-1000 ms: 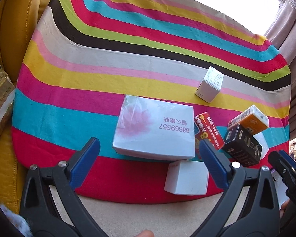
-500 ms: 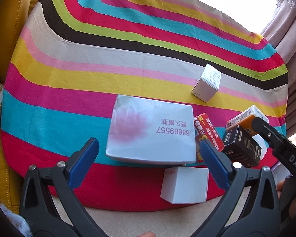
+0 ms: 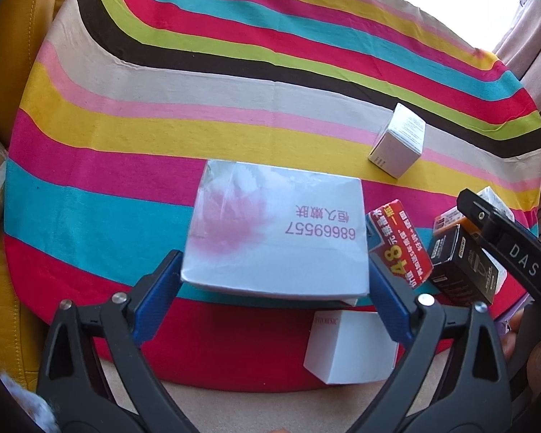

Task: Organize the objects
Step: 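Grasp the pink-printed white box with the left gripper while the right grasps the orange-wrapped bar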

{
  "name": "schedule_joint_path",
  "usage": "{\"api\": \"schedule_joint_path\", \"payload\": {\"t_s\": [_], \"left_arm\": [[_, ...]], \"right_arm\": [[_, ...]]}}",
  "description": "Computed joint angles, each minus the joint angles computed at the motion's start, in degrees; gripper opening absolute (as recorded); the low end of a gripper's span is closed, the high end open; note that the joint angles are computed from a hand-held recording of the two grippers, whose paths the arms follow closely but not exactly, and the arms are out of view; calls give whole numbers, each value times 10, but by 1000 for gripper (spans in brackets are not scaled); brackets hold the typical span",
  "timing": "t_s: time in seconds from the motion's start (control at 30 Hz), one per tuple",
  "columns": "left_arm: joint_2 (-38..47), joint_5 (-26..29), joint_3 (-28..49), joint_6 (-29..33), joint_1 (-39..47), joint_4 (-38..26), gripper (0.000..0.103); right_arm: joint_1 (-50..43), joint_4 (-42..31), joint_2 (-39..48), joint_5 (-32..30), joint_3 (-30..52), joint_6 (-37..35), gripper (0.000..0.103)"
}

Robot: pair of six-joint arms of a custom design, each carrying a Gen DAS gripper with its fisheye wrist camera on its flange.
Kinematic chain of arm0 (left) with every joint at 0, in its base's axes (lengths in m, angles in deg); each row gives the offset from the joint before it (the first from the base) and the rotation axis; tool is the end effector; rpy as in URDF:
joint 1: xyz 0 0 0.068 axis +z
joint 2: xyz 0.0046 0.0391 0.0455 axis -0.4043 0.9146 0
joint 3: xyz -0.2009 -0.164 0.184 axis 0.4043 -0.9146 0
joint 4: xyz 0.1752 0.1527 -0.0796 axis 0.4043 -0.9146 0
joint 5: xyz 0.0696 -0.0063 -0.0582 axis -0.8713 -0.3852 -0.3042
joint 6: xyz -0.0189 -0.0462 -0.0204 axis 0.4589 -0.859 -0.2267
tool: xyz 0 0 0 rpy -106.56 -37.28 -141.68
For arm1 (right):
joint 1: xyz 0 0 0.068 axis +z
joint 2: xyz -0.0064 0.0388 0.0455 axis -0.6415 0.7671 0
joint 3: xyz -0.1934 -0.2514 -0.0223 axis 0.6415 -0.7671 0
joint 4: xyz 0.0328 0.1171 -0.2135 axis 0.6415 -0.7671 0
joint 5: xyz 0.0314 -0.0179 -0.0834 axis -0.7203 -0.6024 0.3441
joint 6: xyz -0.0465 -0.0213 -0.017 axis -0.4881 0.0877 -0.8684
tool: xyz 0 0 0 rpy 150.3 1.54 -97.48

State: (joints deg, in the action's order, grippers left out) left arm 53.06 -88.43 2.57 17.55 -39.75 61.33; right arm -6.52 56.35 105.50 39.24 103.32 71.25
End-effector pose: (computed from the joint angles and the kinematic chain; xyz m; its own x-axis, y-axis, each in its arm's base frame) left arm 0.1451 -0.0334 0.1064 -0.7632 -0.4236 -0.4879 -0.4005 0.9027 -0.1573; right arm 0.2010 0.1200 0.1112 -0.7913 -0.0515 -0.6093 -0.0728 0.9973 0.0102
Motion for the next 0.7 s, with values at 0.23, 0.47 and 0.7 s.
{"api": "schedule_joint_path", "payload": {"t_s": [0.23, 0.47, 0.7], "left_arm": [[-9, -31, -10, -14, -24, 4, 92], [-33, -64, -27, -33, -43, 11, 92], [-99, -137, -29, -85, -103, -47, 92]], "right_arm": [[-10, 20, 4, -21, -11, -9, 55], [-18, 95, -15, -55, -57, -21, 53], [-6, 168, -70, -57, -112, -37, 53]]}}
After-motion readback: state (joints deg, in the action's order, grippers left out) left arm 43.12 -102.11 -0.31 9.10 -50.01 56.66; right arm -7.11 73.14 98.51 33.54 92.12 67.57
